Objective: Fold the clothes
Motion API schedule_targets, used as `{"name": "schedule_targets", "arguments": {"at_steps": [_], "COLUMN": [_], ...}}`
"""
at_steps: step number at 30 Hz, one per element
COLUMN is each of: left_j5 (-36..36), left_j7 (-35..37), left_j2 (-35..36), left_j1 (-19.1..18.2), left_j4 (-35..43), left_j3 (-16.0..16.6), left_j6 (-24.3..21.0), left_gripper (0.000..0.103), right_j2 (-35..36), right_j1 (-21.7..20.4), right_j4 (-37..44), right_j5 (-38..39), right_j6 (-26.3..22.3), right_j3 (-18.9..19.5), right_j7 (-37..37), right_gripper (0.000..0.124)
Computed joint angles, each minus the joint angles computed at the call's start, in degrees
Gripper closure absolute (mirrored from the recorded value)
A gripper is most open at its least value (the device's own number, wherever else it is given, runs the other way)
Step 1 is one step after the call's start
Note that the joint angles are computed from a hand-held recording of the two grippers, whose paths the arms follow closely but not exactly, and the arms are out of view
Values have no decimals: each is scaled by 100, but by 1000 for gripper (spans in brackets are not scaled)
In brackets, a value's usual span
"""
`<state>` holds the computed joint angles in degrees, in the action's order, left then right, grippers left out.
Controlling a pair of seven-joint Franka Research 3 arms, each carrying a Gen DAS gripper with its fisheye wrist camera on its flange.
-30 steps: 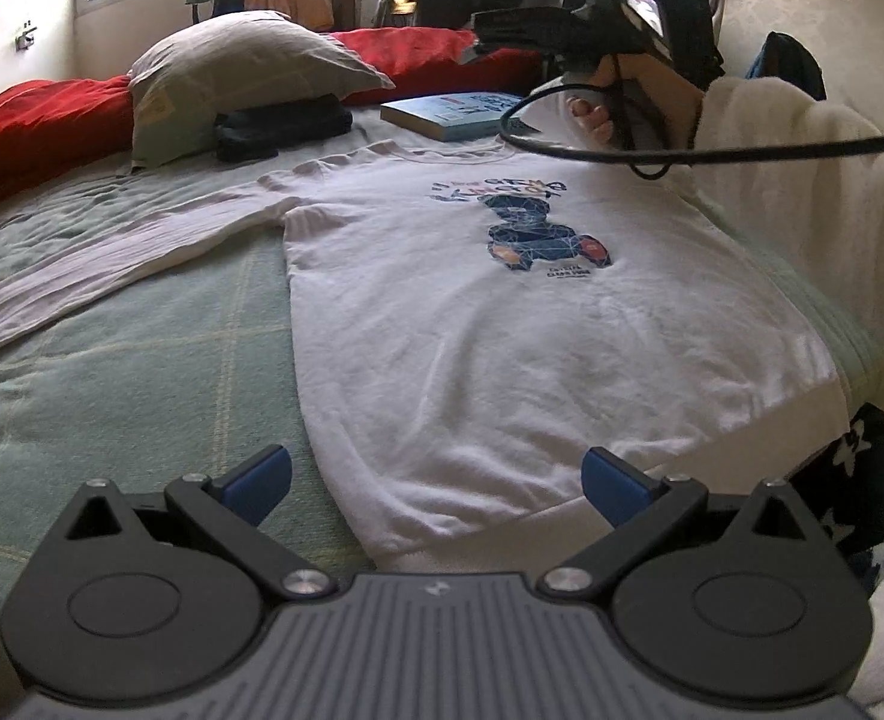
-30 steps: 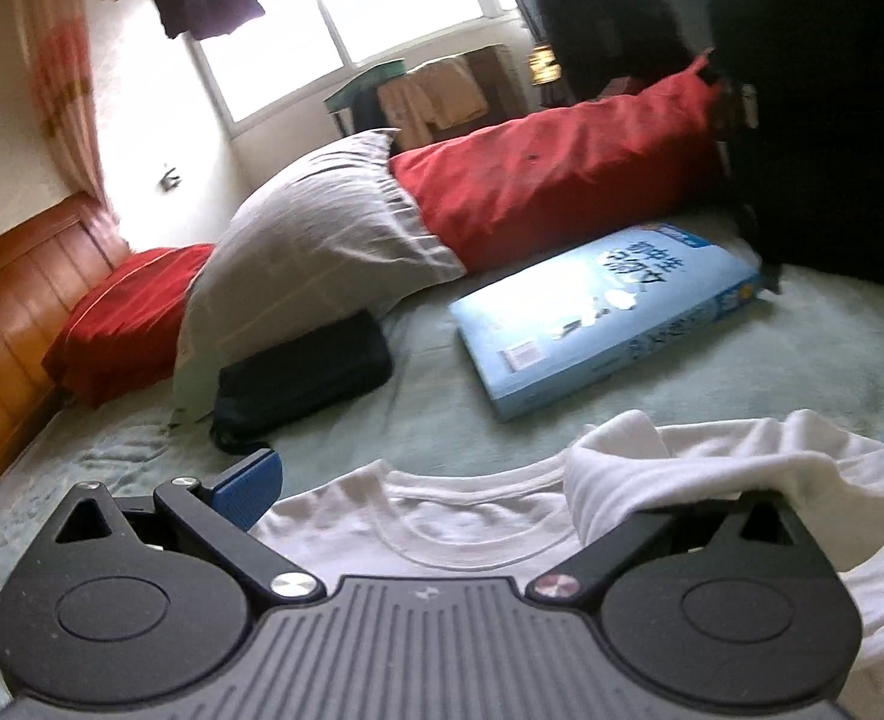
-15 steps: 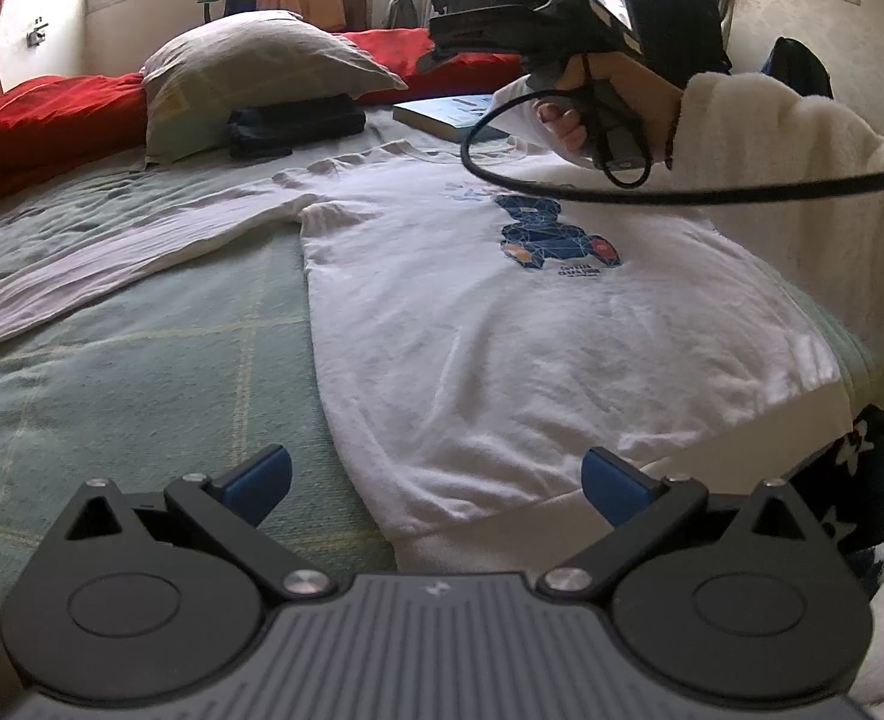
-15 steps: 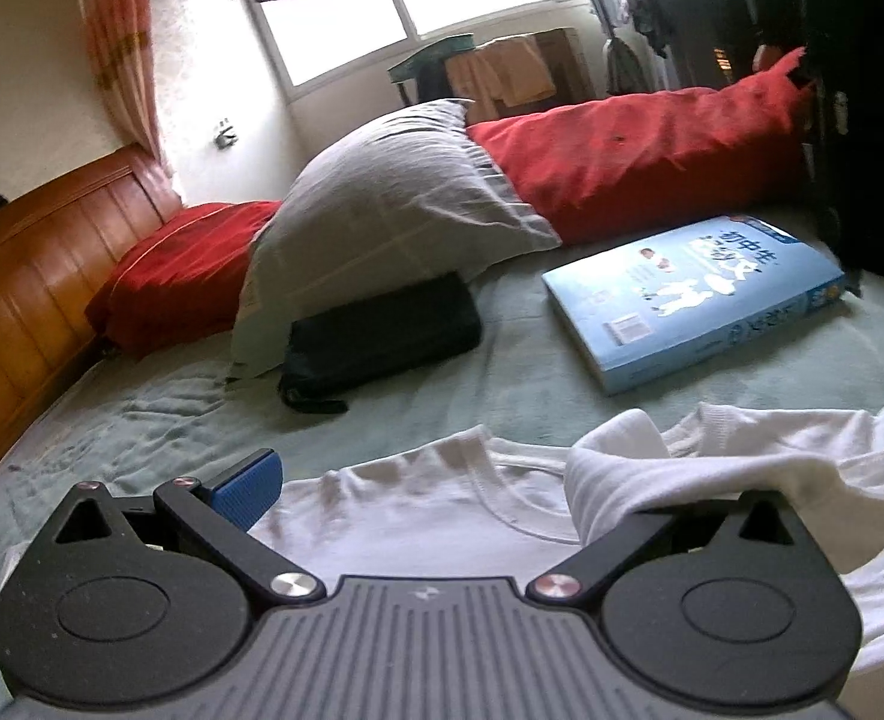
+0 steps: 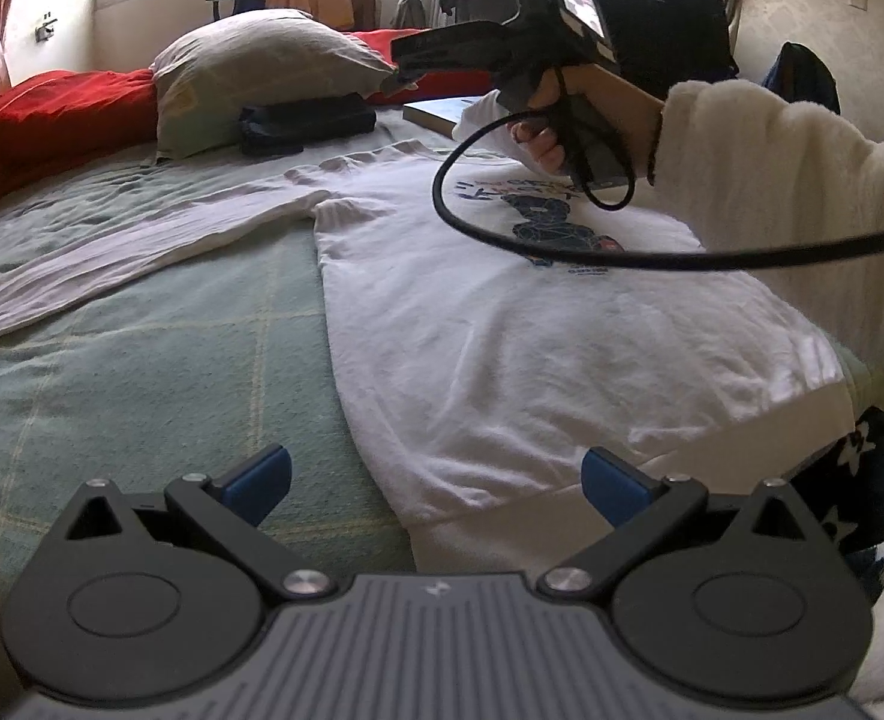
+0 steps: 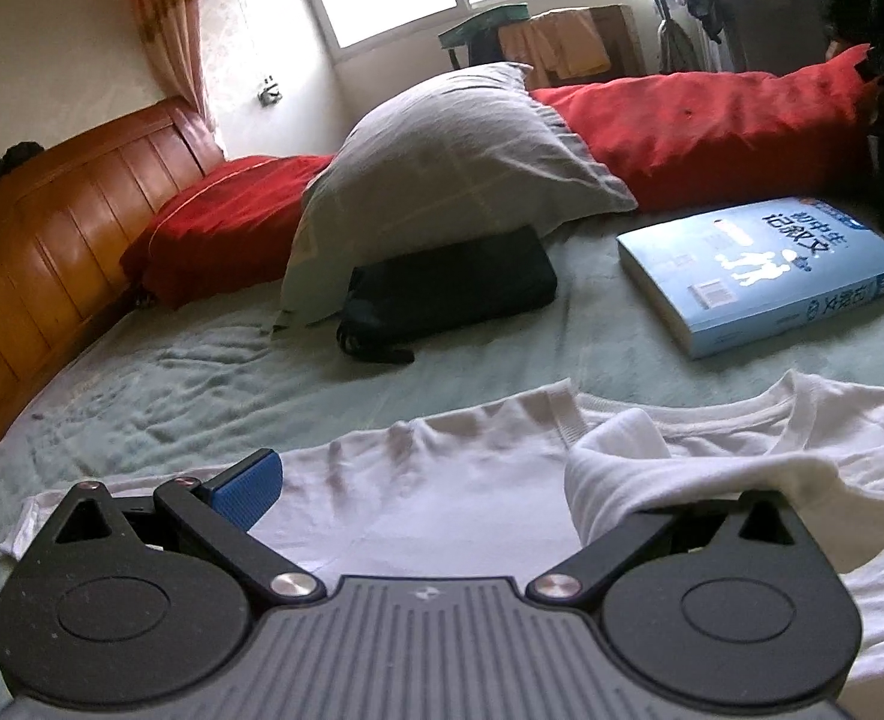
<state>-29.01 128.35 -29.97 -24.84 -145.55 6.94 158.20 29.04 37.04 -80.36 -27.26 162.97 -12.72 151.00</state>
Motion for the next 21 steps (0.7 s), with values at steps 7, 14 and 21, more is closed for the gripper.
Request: {"name": "schedule_targets", "arguments": {"at_steps": [7,14,21], "left_j5": [25,52,-33], "left_j7": [-55,-92,54], "left_j2": [1,-30,-68], "left_j1": [58,57,-54], "left_j4": [-24,-43,-69], "left_j3": [-25,-18,74], "left_j6": [-3,1,-2], "left_gripper": [1,1,1], "right_j2": [138,-24,-810], "right_j1": [-127,-397,-978], "right_j4": [63,-483,-1875], "right_j5": [261,1139,2644], "right_j6": [-73,343,1294], "right_j3": [152,525,1232], "right_j7": [-169,-570,-1251], "right_gripper": [21,21,21]}}
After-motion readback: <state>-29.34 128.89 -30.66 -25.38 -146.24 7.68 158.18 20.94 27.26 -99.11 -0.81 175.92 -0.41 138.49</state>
